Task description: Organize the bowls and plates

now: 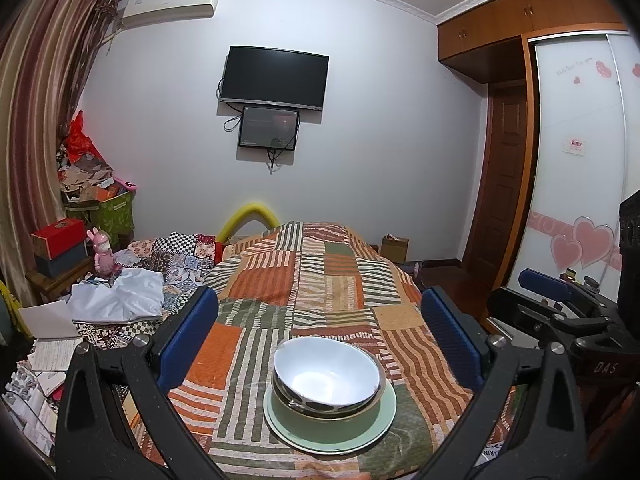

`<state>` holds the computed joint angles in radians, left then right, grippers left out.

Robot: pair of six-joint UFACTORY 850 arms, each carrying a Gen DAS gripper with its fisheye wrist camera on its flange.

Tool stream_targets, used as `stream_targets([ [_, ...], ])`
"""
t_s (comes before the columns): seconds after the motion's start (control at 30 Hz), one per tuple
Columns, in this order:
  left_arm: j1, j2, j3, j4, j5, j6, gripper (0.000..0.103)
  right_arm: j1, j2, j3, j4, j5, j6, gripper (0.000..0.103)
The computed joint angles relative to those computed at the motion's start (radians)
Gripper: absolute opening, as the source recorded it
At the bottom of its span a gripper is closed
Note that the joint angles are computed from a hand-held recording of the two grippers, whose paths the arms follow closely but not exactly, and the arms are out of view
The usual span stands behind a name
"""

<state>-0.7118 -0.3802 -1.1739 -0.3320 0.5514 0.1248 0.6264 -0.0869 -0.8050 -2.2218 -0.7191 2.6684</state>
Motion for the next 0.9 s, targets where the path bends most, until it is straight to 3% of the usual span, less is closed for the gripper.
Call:
stream_targets([
  [0.9, 0.000, -0.001, 0.000, -0.012, 0.009, 0.015, 0.103, -0.011, 0.003, 0.004, -0.006, 0.009, 0.007, 0.103],
])
